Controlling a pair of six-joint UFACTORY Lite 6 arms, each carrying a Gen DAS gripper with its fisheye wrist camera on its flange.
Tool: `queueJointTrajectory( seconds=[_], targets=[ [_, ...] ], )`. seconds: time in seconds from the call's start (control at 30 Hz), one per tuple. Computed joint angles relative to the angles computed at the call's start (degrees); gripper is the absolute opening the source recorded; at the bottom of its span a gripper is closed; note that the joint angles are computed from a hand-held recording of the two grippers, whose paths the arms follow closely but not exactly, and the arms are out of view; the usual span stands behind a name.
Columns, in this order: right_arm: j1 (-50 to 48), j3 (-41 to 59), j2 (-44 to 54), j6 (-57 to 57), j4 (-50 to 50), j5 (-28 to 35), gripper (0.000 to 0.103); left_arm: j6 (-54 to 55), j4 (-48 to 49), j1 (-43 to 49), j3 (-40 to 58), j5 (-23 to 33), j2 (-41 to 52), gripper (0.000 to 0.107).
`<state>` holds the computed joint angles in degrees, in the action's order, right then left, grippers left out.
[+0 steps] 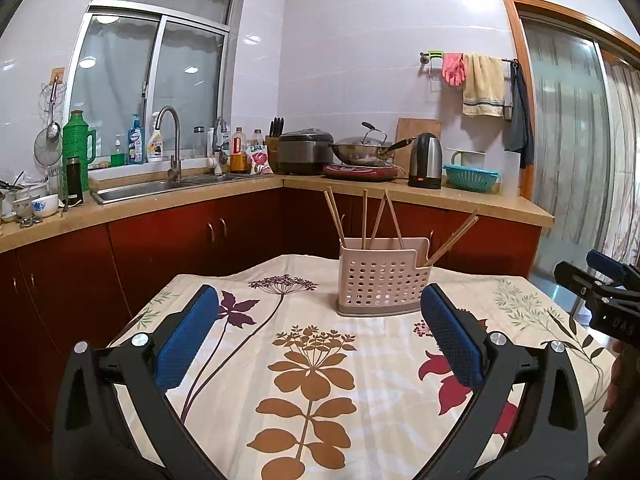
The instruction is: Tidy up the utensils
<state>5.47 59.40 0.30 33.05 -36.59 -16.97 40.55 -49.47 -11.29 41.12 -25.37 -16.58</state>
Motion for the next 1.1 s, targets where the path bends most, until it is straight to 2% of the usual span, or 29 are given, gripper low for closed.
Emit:
queueJointTrajectory(
  seconds=[1.1],
  targets=[
    [-0.3,0.1,-0.1,1.4,-1.5,0.1,0.089,-1.3,1.2,0.3,-0.6,-0.5,-0.4,0.099]
  ],
)
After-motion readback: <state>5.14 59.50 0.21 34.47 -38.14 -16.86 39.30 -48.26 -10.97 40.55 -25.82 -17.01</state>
